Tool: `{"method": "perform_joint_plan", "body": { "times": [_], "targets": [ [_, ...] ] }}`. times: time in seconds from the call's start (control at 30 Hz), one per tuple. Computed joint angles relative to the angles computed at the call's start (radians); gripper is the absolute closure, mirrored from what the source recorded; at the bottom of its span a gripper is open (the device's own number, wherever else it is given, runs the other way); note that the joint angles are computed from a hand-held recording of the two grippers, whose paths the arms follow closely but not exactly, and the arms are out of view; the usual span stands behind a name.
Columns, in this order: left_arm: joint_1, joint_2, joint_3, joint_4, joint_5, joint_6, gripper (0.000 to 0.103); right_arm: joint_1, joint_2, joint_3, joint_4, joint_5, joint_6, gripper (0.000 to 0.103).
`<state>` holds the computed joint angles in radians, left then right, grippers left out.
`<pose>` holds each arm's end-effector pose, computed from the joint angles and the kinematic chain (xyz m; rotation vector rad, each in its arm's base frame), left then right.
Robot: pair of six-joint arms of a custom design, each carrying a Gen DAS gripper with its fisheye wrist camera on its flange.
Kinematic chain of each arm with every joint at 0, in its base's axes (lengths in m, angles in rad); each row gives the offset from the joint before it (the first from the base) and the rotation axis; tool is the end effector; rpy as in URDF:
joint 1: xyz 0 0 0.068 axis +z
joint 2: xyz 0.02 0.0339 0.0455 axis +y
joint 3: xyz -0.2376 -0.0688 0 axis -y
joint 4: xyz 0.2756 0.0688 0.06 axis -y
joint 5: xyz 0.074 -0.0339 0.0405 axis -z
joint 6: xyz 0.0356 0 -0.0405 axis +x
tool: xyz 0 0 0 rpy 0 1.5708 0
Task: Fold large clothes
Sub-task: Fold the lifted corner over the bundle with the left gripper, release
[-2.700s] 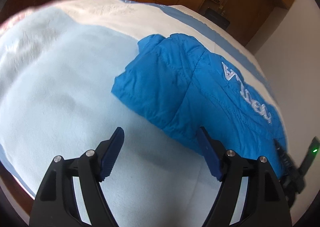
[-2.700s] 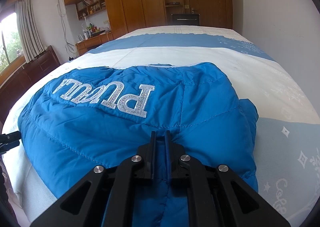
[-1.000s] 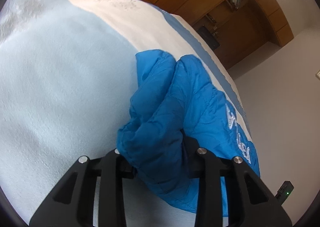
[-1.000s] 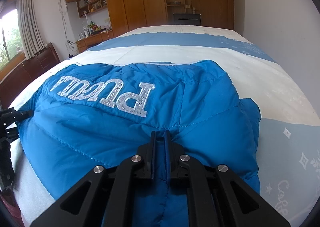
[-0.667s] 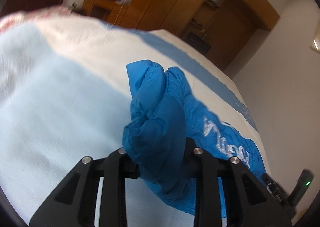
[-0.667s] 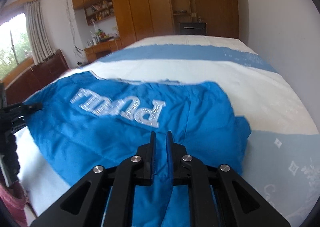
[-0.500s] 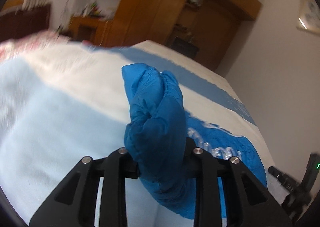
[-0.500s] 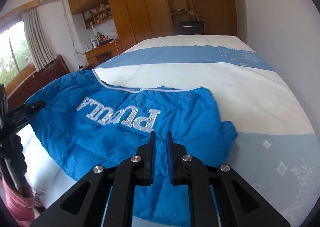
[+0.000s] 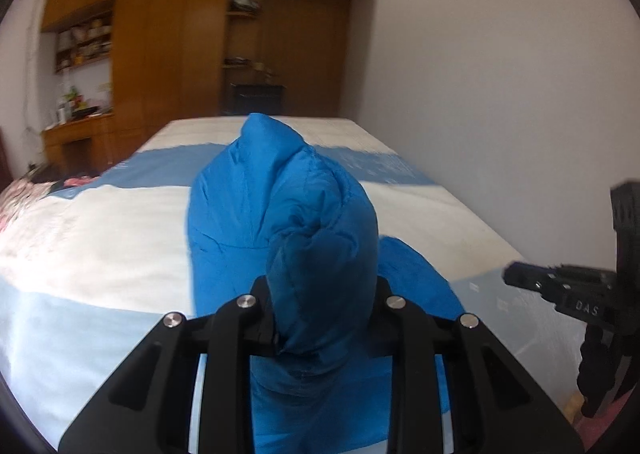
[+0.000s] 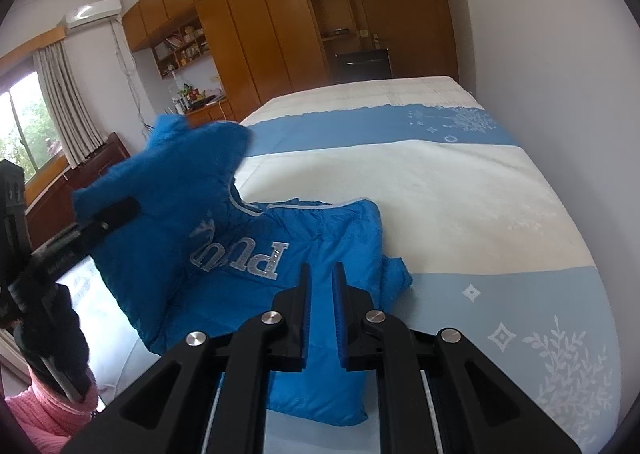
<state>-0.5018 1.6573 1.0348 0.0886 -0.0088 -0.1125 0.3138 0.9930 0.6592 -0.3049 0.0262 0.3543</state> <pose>0.3454 -0.1891 0.1825 0.4058 2.0861 -0.3577 0.2459 0.0788 0.2136 0.0599 2.2297 0.3402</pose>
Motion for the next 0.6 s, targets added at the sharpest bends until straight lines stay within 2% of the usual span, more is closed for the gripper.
{"method": "perform_joint_plan", "body": {
  "times": [0.13, 0.2, 0.3, 0.4, 0.6],
  "targets": [
    [-0.04, 0.133, 0.094, -0.052, 0.048, 0.016, 0.078, -0.031, 0.018, -0.008, 0.002, -0.032, 0.003, 0.091],
    [-0.042, 0.204, 0.147, -0.089, 0.096, 0.021, 0.078, -0.042, 0.036, -0.009, 0.014, -0.043, 0.002, 0.091],
    [-0.014, 0.263, 0.156, -0.097, 0.182, 0.034, 0.077, -0.048, 0.052, -0.013, 0.021, -0.051, 0.002, 0.091],
    [0.013, 0.327, 0.171, -0.078, 0.253, 0.024, 0.076, -0.053, 0.079, -0.005, 0.03, -0.062, 0.0, 0.091],
    [0.035, 0.378, 0.149, 0.003, 0.306, 0.013, 0.076, -0.045, 0.157, 0.031, 0.052, -0.079, 0.005, 0.09]
  ]
}}
